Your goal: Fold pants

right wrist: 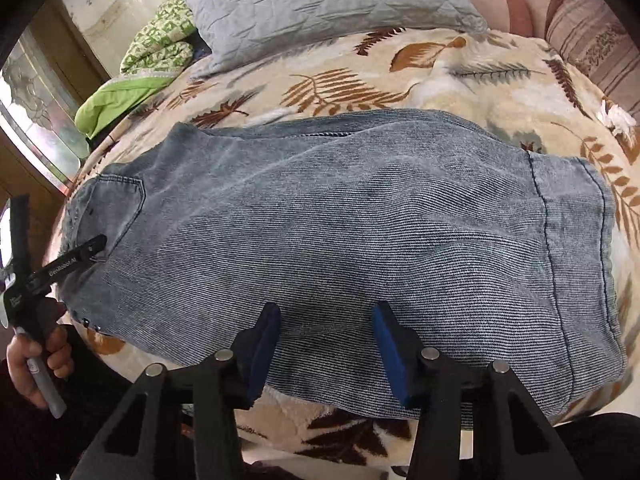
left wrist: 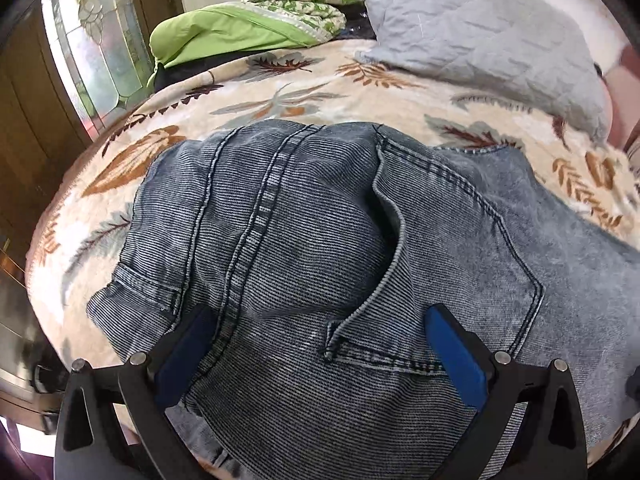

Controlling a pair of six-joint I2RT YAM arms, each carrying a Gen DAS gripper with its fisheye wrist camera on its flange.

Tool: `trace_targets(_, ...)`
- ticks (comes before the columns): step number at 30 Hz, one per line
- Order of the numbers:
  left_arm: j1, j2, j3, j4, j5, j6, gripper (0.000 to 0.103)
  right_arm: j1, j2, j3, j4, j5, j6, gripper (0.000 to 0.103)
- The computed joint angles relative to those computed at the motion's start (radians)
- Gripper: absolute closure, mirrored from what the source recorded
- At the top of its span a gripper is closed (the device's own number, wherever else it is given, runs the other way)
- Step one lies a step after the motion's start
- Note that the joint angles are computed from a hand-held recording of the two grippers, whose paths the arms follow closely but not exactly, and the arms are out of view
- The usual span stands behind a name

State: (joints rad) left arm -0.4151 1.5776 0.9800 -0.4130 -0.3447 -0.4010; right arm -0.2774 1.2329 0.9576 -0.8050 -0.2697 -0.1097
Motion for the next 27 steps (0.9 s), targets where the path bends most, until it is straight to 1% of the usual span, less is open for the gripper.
trace_targets(3, -0.018, 0.0, -0.001, 0.003, -0.024, -0.006, 0.0, 0.035, -0.035, -0.035, 0.032, 0.048, 0.015, 0.049)
trace_targets(5, -0.017, -0.003, -0.005, 0.009, -0.021, -0.004, 0.0, 0.04, -0.039, -0.031, 0.024, 0.059, 0.01, 0.049)
trace_targets(6, -0.018, -0.004, -0.007, 0.01, -0.022, -0.003, 0.0, 0.039, -0.031, -0.013, 0.006, 0.056, 0.011, 0.049)
trace_targets(9, -0.035, -0.013, -0.019, 0.014, -0.047, -0.006, 0.0, -0.008, -0.013, 0.049, -0.045, 0.0, -0.002, 0.05)
trace_targets(14, -0.058, -0.02, -0.011, -0.006, -0.09, -0.002, 0.0, -0.102, -0.023, 0.107, -0.015, -0.007, -0.026, 0.05)
trace_targets(17, -0.075, -0.067, -0.044, 0.036, -0.096, 0.016, 0.0, -0.164, 0.02, 0.136, 0.006, 0.019, -0.039, 0.05)
trace_targets(21, -0.107, -0.116, -0.085, 0.107, -0.057, 0.056, 0.0, -0.239, 0.119, 0.168, 0.018, 0.004, -0.019, 0.05)
trace_targets(23, -0.131, -0.077, -0.065, 0.099, -0.041, 0.085, 0.0, -0.272, 0.174, 0.166, 0.021, -0.022, -0.022, 0.05)
trace_targets(24, -0.138, -0.052, -0.05, 0.086, -0.035, 0.094, 0.0, -0.283, 0.182, 0.151, 0.044, -0.04, -0.02, 0.05)
trace_targets(25, -0.15, -0.019, -0.032, 0.072, -0.051, 0.098, 0.0, -0.288, 0.164, 0.121, 0.087, -0.051, -0.024, 0.05)
trace_targets(27, -0.158, -0.008, -0.033, 0.094, -0.076, 0.109, 0.0, -0.27, 0.151, 0.096, 0.121, -0.027, -0.041, 0.05)
